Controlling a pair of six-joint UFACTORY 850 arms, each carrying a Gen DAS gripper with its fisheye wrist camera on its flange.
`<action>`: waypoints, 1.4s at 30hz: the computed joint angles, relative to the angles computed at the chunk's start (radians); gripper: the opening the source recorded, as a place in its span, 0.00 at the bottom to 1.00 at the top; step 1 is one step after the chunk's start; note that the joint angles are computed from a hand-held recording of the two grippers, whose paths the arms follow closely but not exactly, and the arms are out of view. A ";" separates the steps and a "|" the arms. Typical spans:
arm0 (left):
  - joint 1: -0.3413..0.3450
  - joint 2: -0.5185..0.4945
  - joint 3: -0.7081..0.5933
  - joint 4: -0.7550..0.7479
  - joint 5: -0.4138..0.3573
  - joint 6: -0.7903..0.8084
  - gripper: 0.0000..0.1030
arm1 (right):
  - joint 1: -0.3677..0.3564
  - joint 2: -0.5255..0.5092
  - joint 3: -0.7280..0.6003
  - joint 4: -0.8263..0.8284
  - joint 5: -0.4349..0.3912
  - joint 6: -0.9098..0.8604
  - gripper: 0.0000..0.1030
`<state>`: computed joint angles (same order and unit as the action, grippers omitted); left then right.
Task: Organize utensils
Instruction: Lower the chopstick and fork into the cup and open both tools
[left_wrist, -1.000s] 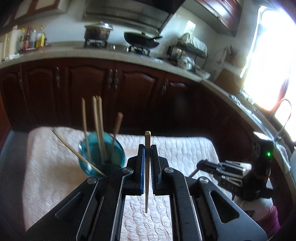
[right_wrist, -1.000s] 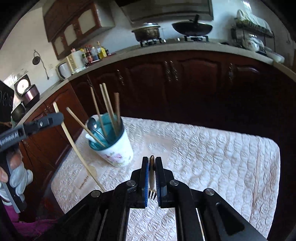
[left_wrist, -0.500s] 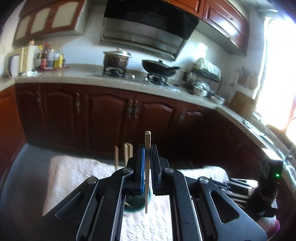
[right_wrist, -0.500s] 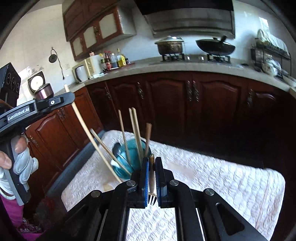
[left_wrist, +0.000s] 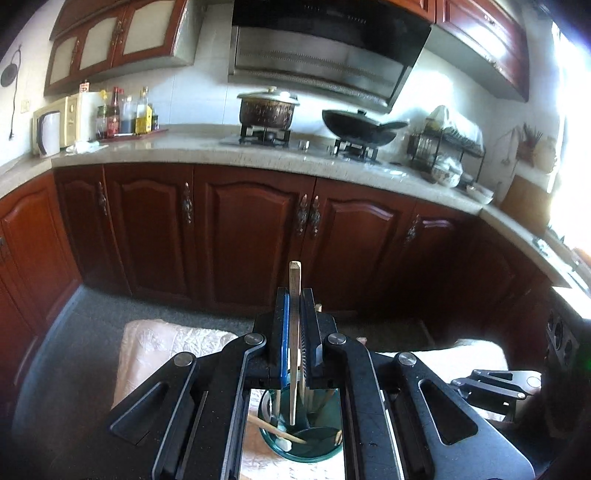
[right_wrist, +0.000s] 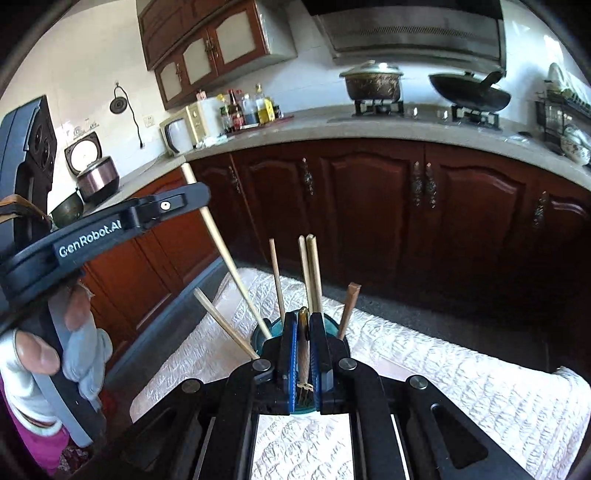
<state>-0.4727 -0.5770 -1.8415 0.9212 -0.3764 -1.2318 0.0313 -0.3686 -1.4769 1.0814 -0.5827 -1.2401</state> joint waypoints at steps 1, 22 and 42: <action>0.001 -0.011 -0.006 0.001 -0.005 -0.001 0.04 | 0.005 -0.014 -0.012 -0.014 -0.002 0.014 0.06; -0.001 -0.114 -0.065 -0.195 -0.053 0.186 0.04 | 0.026 -0.162 -0.065 -0.186 -0.055 0.183 0.06; -0.010 -0.005 0.052 -0.211 -0.029 0.152 0.42 | -0.064 -0.053 0.061 0.018 -0.066 0.099 0.25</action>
<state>-0.4822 -0.5822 -1.7897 0.7104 -0.4053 -1.0794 -0.0325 -0.4219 -1.4163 1.0990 -0.6485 -1.1413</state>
